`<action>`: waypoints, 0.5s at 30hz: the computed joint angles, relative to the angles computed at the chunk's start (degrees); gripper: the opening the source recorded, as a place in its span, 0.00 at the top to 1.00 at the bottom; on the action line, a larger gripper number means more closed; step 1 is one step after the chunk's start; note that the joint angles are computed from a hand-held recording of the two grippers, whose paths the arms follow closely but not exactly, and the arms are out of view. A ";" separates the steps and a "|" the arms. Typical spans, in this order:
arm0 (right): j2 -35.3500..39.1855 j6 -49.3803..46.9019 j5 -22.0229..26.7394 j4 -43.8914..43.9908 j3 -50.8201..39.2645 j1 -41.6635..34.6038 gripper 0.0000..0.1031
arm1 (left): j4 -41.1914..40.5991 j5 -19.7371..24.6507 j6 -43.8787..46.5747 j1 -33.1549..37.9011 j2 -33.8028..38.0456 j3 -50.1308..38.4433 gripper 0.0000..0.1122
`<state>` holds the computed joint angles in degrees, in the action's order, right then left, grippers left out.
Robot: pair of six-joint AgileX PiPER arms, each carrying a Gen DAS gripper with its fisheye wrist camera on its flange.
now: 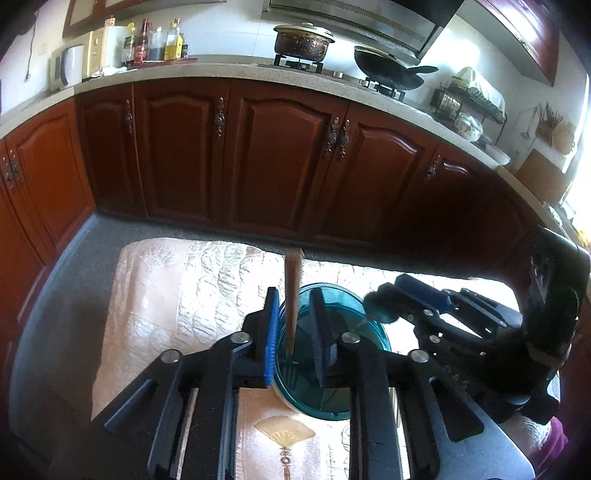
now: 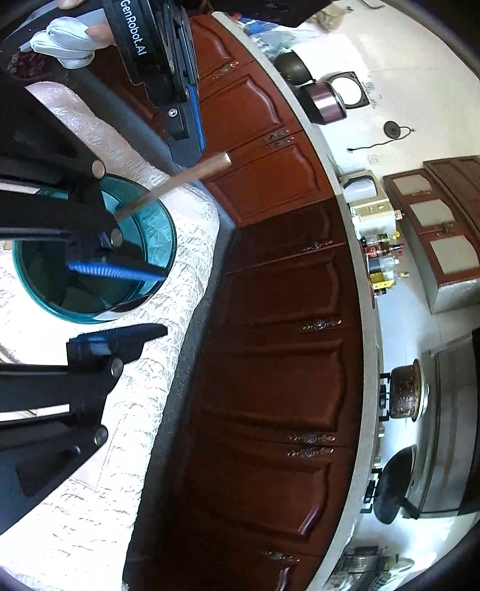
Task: Organize utensils
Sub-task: 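Lower the fork into the holder and open the left tool while the right tool drops the spoon in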
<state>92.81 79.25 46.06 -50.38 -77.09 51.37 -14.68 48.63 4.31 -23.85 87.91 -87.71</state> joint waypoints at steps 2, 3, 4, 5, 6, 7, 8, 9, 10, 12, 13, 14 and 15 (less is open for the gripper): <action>-0.77 0.64 0.57 -0.12 0.59 0.41 0.78 | -0.33 0.08 0.15 0.06 -0.80 0.64 0.79; -1.11 1.05 0.94 -0.24 0.81 0.78 0.78 | -0.53 0.18 0.20 0.08 -1.19 0.94 0.76; -1.47 1.57 1.37 -0.38 1.09 1.16 0.77 | -0.91 0.13 0.47 0.14 -1.85 1.65 0.74; -1.93 2.29 1.82 -0.66 1.56 1.67 0.77 | -1.01 0.03 0.59 0.12 -2.22 2.08 0.71; -2.23 2.50 2.08 -0.68 1.78 1.91 0.77 | -0.86 -0.09 0.54 0.01 -2.74 2.69 0.70; -2.48 2.95 2.59 -0.84 1.99 2.41 0.77 | -0.54 -0.25 0.35 -0.17 -3.27 3.37 0.69; -2.79 3.41 3.28 -0.94 2.26 3.01 0.76 | -0.26 -0.28 0.10 -0.38 -3.64 3.79 0.69; -3.08 3.87 3.91 -0.97 2.54 3.58 0.76 | 0.03 -0.35 -0.21 -0.58 -4.04 4.36 0.69; -3.40 4.42 4.46 -1.06 2.82 4.17 0.76 | 0.55 -0.48 -0.66 -0.87 -4.51 5.00 0.68; -4.13 6.06 5.98 -1.60 3.42 5.74 0.74 | 1.55 -1.25 -1.39 -1.53 -5.82 6.89 0.67; -4.40 6.55 6.80 -1.60 3.52 6.35 0.73 | 2.56 -1.57 -2.21 -2.06 -6.43 7.76 0.67; -4.66 7.04 7.66 -1.48 3.61 6.99 0.72 | 3.78 -1.90 -3.26 -2.71 -7.10 8.71 0.66; -5.05 7.72 8.55 -1.39 3.79 7.80 0.72 | 4.60 -2.13 -3.97 -3.17 -7.48 9.30 0.64</action>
